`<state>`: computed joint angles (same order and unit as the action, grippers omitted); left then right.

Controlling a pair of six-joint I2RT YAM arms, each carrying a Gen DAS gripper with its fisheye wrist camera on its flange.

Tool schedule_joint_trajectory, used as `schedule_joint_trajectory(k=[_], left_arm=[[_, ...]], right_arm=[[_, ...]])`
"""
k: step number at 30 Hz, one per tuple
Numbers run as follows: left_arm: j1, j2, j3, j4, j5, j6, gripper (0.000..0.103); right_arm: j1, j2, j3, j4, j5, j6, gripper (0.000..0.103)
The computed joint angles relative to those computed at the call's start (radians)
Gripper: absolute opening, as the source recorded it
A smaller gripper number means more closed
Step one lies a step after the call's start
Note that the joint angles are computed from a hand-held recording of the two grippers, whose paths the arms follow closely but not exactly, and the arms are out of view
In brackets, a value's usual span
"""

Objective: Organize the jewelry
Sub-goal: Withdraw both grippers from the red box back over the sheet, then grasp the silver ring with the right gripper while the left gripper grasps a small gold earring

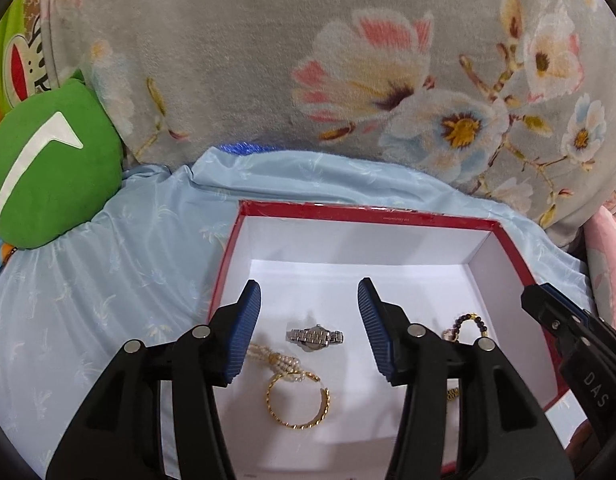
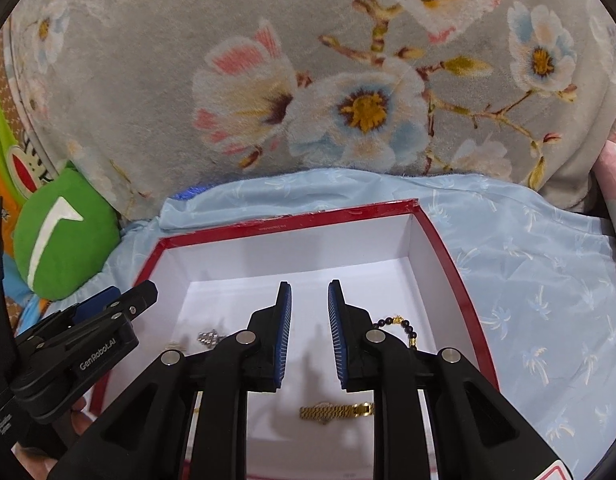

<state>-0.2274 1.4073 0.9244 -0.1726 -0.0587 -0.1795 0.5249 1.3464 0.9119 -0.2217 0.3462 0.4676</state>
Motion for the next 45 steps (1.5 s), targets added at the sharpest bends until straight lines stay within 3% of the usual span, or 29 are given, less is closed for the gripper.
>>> schedule_joint_trajectory(k=[5, 9, 12, 15, 19, 23, 29, 33, 42, 44, 45], left_arm=[[0.033, -0.206, -0.110, -0.065, 0.023, 0.034, 0.049], [0.084, -0.418, -0.228, -0.162, 0.085, 0.074, 0.049], [0.140, -0.579, -0.314, -0.258, 0.146, 0.096, 0.049], [0.186, -0.718, -0.390, -0.365, 0.194, 0.124, 0.049], [0.185, -0.875, -0.485, -0.491, 0.219, 0.146, 0.049], [0.059, -0.962, -0.583, -0.549, 0.171, 0.087, 0.049], [-0.200, -0.926, -0.680, -0.459, 0.031, -0.062, 0.049], [-0.220, -0.822, -0.716, -0.350, 0.019, -0.082, 0.048], [-0.339, -0.794, -0.744, -0.258, -0.064, -0.115, 0.048], [-0.371, -0.772, -0.746, -0.230, -0.088, -0.119, 0.038], [-0.375, -0.766, -0.748, -0.220, -0.089, -0.116, 0.029]], right_arm=[[0.153, -0.207, -0.104, -0.086, 0.115, 0.054, 0.019], [0.367, -0.366, -0.187, -0.232, 0.263, 0.195, 0.019], [0.551, -0.419, -0.221, -0.377, 0.379, 0.374, 0.019], [0.760, -0.425, -0.235, -0.570, 0.487, 0.647, 0.019], [0.985, -0.357, -0.242, -0.773, 0.524, 1.006, 0.019], [1.117, -0.269, -0.268, -0.826, 0.484, 1.216, 0.019], [1.211, -0.162, -0.307, -0.779, 0.418, 1.345, 0.019], [1.232, -0.151, -0.326, -0.758, 0.396, 1.375, 0.019], [1.213, -0.168, -0.358, -0.729, 0.377, 1.368, 0.019], [1.206, -0.161, -0.361, -0.709, 0.371, 1.354, 0.019], [1.200, -0.163, -0.364, -0.694, 0.368, 1.341, 0.019]])
